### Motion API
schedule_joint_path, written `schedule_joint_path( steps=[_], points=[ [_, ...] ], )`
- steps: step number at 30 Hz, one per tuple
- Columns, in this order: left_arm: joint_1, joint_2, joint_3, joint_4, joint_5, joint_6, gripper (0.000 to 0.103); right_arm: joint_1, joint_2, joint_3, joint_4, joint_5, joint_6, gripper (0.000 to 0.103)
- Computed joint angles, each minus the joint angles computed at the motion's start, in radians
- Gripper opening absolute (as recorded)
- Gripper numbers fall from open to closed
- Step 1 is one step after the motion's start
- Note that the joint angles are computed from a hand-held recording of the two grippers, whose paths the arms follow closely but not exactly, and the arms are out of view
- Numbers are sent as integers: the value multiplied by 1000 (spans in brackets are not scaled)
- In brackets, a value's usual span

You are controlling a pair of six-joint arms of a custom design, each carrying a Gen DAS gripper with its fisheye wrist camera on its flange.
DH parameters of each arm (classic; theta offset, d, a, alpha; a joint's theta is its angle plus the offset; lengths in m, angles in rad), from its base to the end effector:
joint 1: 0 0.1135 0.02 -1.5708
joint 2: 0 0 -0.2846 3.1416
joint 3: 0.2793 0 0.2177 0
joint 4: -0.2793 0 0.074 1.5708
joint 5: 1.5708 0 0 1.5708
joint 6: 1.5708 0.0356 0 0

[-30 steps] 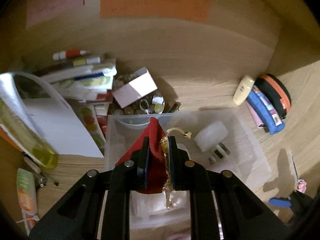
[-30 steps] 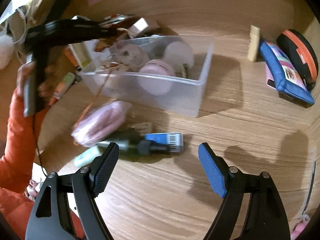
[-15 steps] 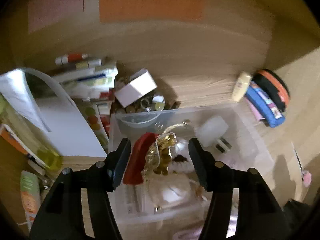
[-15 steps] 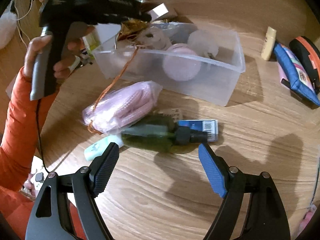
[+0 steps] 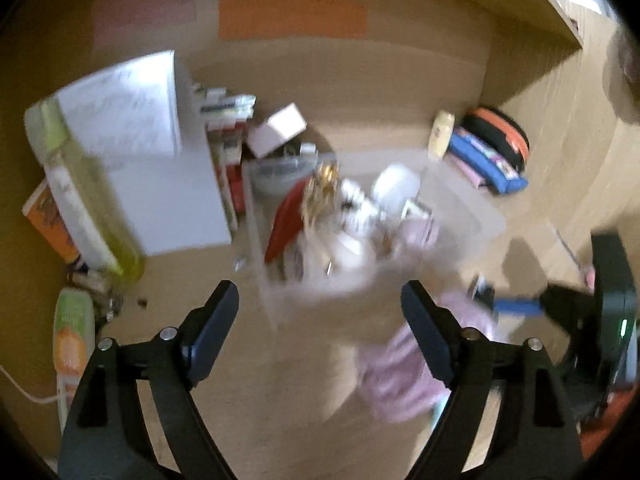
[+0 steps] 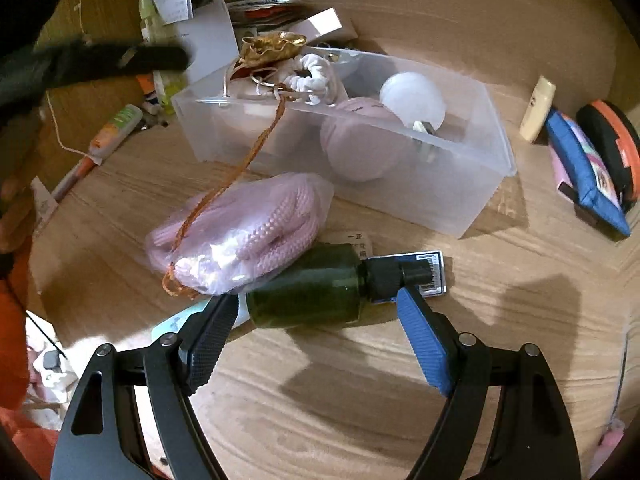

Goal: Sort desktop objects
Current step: 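Grasp the bagged pink rope with left tool while right tool grasps green bottle, then lift the bagged pink rope with left tool while right tool carries green bottle toward bin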

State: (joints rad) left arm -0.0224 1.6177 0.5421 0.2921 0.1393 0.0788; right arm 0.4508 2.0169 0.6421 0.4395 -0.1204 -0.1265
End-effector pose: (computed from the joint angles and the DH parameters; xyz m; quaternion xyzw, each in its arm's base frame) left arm 0.2628 -0.0108 0.1651 0.0733 0.9187 -0.0535 0.3843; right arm 0.2748 0.1377 0.0887 -0.2879 0.9036 0.1067 0.2985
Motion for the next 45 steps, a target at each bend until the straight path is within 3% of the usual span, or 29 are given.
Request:
schedule_joint_path(
  steps=[3, 9, 10, 16, 24, 34, 39, 42, 44, 45],
  points=[
    [18, 27, -40, 20, 16, 23, 86, -6, 6, 10, 1, 2, -1, 72],
    [15, 75, -109, 70, 61, 75, 86, -16, 2, 3, 6, -21, -11, 70],
    [0, 80, -124, 86, 60, 86, 86, -20, 5, 14, -14, -36, -18, 54],
    [-110, 114, -154, 129, -2, 99, 90, -28, 11, 34, -37, -50, -23, 54],
    [-159, 208, -7, 36, -8, 92, 95, -23, 10, 39, -43, -58, -30, 54],
    [-146, 368, 238, -178, 103, 125, 97, -63, 26, 66, -60, -86, -49, 54],
    [-164, 412, 237, -121, 41, 100, 98, -119, 21, 63, -62, -132, -52, 54],
    [-205, 415, 189, -24, -30, 91, 86, -141, 15, 62, -62, -144, -48, 54],
    [-219, 404, 159, 17, -37, 104, 71, -152, 11, 62, -59, -150, -46, 54],
    [-235, 397, 142, 41, -65, 98, 70, -158, 10, 63, -58, -156, -43, 54]
  ],
)
